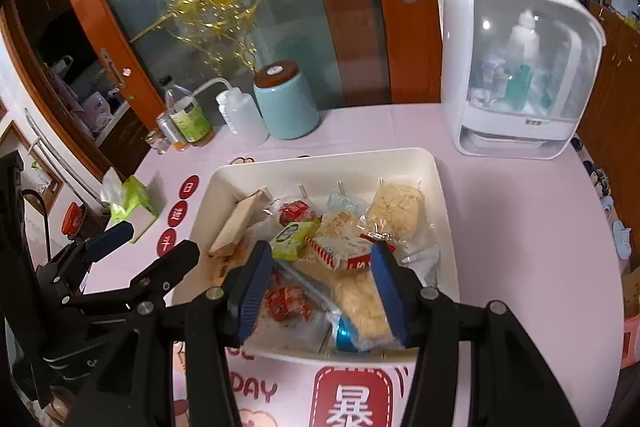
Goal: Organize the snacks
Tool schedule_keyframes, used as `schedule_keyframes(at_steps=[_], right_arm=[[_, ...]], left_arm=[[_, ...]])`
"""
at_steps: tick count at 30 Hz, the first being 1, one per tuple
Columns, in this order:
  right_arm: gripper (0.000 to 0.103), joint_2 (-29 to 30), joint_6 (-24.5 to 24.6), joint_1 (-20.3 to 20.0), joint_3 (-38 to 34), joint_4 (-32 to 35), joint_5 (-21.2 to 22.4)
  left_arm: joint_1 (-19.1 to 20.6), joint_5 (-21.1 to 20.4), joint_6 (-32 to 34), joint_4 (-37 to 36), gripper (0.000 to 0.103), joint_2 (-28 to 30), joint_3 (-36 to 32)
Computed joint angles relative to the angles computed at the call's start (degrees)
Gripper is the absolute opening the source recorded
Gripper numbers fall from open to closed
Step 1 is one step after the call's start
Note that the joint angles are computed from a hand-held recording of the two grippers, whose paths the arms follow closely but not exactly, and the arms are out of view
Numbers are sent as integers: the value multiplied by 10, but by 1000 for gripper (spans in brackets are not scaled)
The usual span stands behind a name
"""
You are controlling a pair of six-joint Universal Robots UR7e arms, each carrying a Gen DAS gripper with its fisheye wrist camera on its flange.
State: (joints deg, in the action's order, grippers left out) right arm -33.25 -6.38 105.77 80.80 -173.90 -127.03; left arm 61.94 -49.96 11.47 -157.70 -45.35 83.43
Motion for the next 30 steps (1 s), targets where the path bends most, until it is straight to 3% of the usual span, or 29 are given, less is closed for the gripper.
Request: schedule_keyframes(at_steps=[11,14,16,25,30], right_arm=[[53,-65,-5,64,121,-102,-47],[59,-80,-2,80,158,-129,-57],[68,-91,0,91,190,-154,-59],[69,-113,-4,140,313,-273,-102],[69,-112,29,165,381,-340,-116]], left_arm=[[-69,41,-17,-32,96,-133,156],[-87,51,-33,-32,96,-172,203],[-98,54,-47,-28,96,-201,237],[-155,105,-121,-38,96,-328,399],[-192,141,-189,-7,98,-399,483]])
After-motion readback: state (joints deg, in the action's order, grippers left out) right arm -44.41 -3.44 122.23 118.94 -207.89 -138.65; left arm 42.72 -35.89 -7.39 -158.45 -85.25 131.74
